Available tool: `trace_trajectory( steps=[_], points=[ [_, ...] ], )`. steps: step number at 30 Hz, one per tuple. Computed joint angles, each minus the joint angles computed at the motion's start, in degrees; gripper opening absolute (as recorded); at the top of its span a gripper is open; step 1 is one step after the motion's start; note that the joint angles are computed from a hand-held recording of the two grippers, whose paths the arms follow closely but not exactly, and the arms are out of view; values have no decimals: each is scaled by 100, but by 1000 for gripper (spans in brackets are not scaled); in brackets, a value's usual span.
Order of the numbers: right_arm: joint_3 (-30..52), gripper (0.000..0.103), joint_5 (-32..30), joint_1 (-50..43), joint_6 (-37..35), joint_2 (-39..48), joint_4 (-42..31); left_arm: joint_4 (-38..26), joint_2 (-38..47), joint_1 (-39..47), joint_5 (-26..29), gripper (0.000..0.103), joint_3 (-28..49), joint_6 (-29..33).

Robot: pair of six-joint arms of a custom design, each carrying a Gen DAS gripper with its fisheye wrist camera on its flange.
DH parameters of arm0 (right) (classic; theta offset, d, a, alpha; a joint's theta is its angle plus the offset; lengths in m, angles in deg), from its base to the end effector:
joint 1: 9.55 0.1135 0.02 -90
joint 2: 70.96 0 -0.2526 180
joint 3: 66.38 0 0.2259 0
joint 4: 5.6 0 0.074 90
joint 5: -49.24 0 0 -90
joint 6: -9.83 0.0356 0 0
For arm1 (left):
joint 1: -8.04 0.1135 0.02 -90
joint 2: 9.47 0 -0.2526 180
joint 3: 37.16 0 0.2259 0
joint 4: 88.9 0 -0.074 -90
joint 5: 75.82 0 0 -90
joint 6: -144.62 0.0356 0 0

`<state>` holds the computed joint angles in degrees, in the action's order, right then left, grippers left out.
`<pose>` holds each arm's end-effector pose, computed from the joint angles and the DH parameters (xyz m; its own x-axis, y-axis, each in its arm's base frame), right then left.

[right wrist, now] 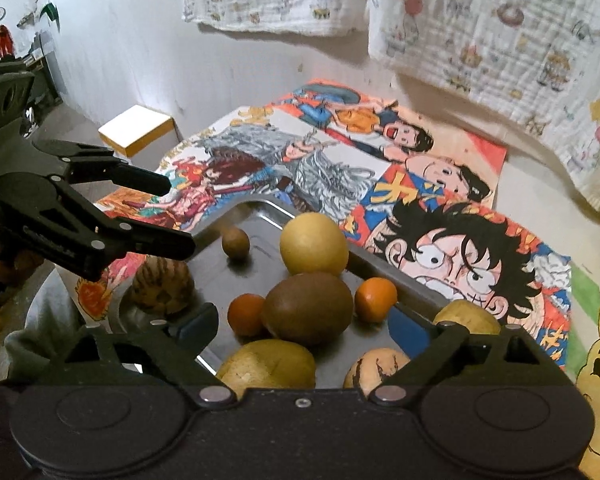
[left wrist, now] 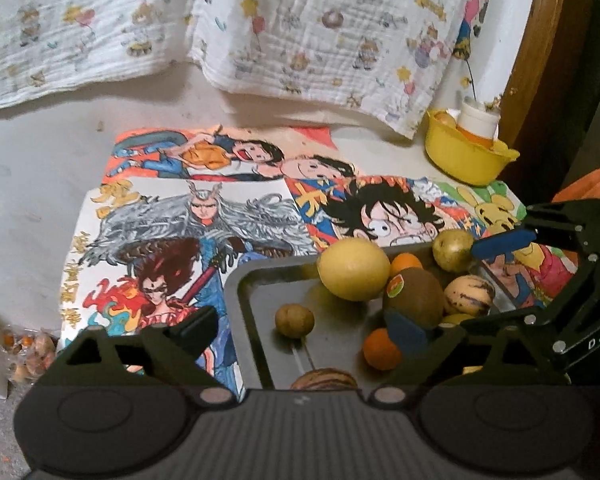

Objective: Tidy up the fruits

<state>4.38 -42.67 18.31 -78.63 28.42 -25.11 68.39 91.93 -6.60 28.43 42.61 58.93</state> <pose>0.2935 0.1565 0.1729 -0.6712 -0.3244 -0.6665 -0.4689 0.8822 0.0427 0.3437 -0.0988 0.2020 -0.6431 0.2433 -0.7261 0.4649 0.8775 -0.1178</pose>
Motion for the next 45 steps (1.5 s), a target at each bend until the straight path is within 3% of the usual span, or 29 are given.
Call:
trace_trajectory(
  steps=[8,25,45],
  points=[
    [-713,98,242,101,239,-531,653,401,-518,-77,-331,102,-598,-123],
    [-2002,102,1059,468,585,-1448,1900,1425,-1375,-351,-1067,103,-1766,-486],
    [-4175,102,2876,1298,1828,-2541,3853,2640,-2193,-1310,-2319,103,-3202,-1152]
  ],
)
